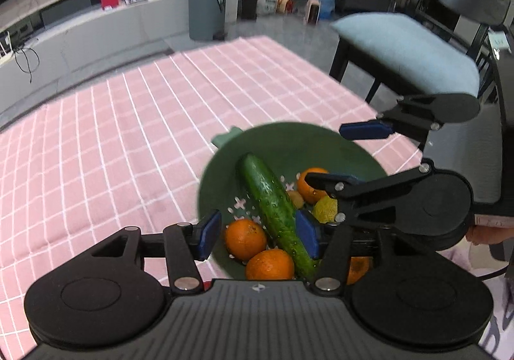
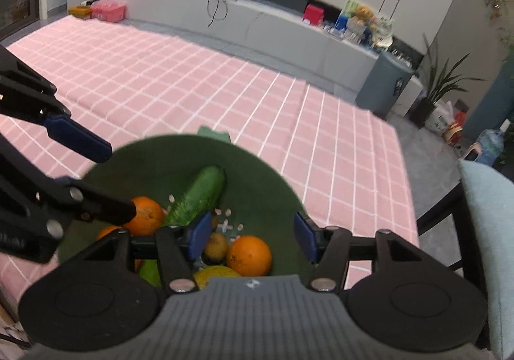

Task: Organize fruits
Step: 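Move both grippers toward the red tomato and the small brown fruit, then grasp the red tomato with the right gripper and lift it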

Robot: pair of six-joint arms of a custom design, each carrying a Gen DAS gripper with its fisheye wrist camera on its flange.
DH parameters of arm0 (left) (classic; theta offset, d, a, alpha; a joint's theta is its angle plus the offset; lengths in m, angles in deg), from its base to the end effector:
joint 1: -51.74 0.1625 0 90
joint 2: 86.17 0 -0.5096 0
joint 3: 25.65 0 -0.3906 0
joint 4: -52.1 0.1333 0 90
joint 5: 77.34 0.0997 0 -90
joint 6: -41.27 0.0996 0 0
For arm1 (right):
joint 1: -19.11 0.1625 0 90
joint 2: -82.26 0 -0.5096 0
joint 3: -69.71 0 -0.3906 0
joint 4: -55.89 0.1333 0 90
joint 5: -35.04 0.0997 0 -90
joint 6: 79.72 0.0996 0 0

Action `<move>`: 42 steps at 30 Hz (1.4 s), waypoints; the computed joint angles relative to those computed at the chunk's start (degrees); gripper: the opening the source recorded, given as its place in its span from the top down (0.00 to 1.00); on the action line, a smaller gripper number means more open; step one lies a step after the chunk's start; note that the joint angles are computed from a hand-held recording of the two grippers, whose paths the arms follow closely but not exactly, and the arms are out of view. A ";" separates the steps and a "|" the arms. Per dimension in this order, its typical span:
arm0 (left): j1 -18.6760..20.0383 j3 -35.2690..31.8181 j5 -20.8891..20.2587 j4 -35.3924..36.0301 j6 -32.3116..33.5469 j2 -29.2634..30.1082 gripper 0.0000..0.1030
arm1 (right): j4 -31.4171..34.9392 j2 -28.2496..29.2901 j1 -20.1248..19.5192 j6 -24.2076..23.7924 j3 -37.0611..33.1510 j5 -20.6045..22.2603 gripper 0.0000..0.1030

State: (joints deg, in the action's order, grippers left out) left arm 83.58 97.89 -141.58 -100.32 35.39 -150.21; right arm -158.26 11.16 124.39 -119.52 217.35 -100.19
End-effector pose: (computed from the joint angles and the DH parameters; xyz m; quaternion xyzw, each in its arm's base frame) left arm -0.3532 -0.4272 0.1996 0.4242 0.8774 -0.1392 0.1758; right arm 0.1592 -0.3453 0.2911 0.2529 -0.8206 0.2894 0.4229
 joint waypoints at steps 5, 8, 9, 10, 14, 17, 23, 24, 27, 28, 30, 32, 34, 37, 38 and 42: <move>0.24 1.79 -0.60 -0.47 1.15 -3.84 0.39 | -4.15 1.34 4.37 0.83 1.59 -0.14 0.42; 0.95 2.80 -1.52 0.25 1.57 -6.40 0.39 | -3.45 1.81 7.06 2.45 2.12 0.49 0.38; 1.33 3.12 -1.88 0.44 1.81 -7.19 0.39 | -3.75 2.31 7.94 2.86 2.29 0.56 0.38; 1.73 3.37 -2.27 0.69 2.18 -7.90 0.39 | -4.11 2.89 8.87 3.13 2.45 0.68 0.38; 3.06 4.65 -2.75 1.98 4.76 -10.43 0.39 | -6.55 6.65 11.90 2.19 2.84 0.68 0.38; 4.35 5.33 -3.40 3.37 6.25 -12.07 0.39 | -10.24 11.06 13.76 -1.66 2.92 -0.19 0.40; 7.03 6.15 -5.41 4.09 7.99 -13.54 0.41 | -6.87 13.96 13.99 -7.27 2.35 0.89 0.54; 7.68 6.18 -6.07 4.01 8.03 -13.52 0.42 | -6.28 14.32 13.87 -8.07 2.14 1.10 0.55; 8.85 6.32 -7.03 3.50 8.42 -13.04 0.43 | -2.97 14.21 12.80 -11.30 1.52 1.98 0.62; 9.22 6.61 -7.16 3.37 8.62 -13.17 0.43 | -1.44 14.02 12.53 -12.45 1.19 2.11 0.64; 9.98 6.83 -7.50 3.22 8.82 -13.06 0.45 | 1.61 14.08 12.16 -15.34 0.41 1.86 0.65; 10.60 7.00 -7.73 2.67 9.02 -12.79 0.45 | 5.80 13.88 11.90 -17.22 -0.59 1.32 0.65; 10.94 7.36 -7.26 1.84 9.14 -12.52 0.45 | 10.57 13.66 11.48 -18.27 -1.93 0.74 0.70; 11.38 7.87 -6.58 0.72 8.98 -12.22 0.45 | 17.80 13.65 11.03 -19.84 -4.22 -1.43 0.75; 11.62 8.06 -6.71 0.11 8.88 -12.05 0.45 | 20.08 13.98 10.98 -20.27 -5.08 -2.34 0.75; 12.08 8.64 -6.66 -1.42 9.58 -11.64 0.45 | 26.66 15.51 10.97 -21.73 -7.98 -5.48 0.75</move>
State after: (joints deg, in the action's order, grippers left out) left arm 95.66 106.53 -148.24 -101.74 44.97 -161.85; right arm -131.61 26.67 135.36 -141.25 209.37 -105.67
